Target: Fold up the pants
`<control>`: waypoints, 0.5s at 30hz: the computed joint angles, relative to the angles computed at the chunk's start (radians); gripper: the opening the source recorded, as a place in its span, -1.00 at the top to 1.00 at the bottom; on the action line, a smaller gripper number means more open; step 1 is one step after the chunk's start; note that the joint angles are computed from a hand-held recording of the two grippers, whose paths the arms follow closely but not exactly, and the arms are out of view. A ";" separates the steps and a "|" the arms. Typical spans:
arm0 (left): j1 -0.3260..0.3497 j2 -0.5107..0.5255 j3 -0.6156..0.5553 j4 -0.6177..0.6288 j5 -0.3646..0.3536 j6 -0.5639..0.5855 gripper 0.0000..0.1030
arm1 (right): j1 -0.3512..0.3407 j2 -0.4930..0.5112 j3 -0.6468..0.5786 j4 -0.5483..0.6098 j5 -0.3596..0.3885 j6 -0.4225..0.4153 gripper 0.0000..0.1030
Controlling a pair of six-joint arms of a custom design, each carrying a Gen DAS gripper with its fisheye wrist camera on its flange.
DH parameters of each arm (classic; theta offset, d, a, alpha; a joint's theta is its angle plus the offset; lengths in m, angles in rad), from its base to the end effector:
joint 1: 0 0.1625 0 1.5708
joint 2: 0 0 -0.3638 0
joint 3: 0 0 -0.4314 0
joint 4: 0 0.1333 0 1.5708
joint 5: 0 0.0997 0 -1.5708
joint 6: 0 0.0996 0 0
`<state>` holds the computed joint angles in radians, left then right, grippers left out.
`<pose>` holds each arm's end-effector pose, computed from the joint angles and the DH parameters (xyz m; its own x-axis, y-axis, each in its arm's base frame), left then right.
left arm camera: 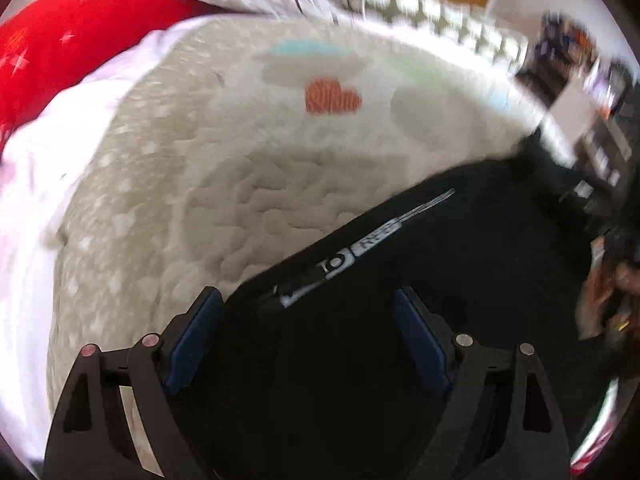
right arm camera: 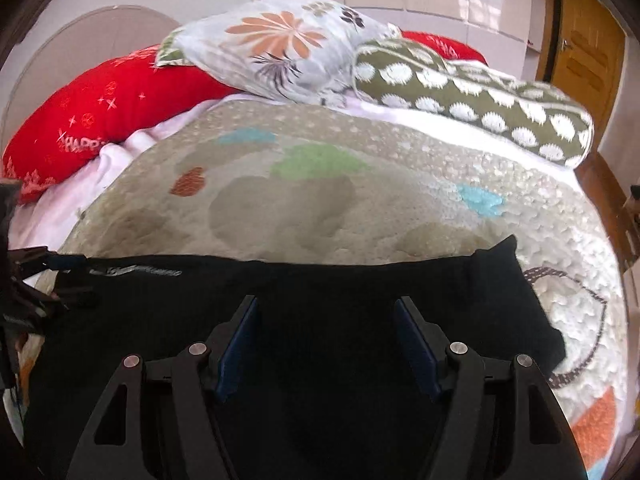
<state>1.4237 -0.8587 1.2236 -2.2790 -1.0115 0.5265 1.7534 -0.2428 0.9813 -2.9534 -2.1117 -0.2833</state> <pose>0.0723 -0.7821 0.2380 -0.6782 0.4227 -0.6011 0.5538 0.8317 -0.0399 0.2265 -0.7749 -0.0489 -0.8227 -0.0773 0.5632 -0.3907 0.7965 -0.4615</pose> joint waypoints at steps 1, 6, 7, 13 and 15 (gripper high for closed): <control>-0.006 0.007 0.012 -0.036 0.021 0.043 -0.75 | -0.007 -0.007 0.009 0.002 0.017 0.011 -0.12; -0.019 -0.010 0.054 -0.098 0.018 0.083 -0.17 | -0.037 -0.059 0.094 -0.096 0.068 0.049 0.90; -0.019 -0.019 0.056 -0.075 0.010 0.071 0.05 | -0.041 -0.077 0.120 -0.114 0.093 0.059 0.91; -0.048 -0.153 0.224 -0.179 -0.003 0.129 0.78 | -0.022 -0.245 0.366 -0.277 0.160 0.036 0.94; -0.060 -0.231 0.306 -0.207 -0.037 0.126 0.78 | -0.011 -0.308 0.467 -0.348 0.174 0.021 1.00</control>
<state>1.3634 -1.0896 1.5300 -2.4858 -1.0483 0.6521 1.7422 -0.5505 1.4483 -3.3011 -1.9373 -0.2627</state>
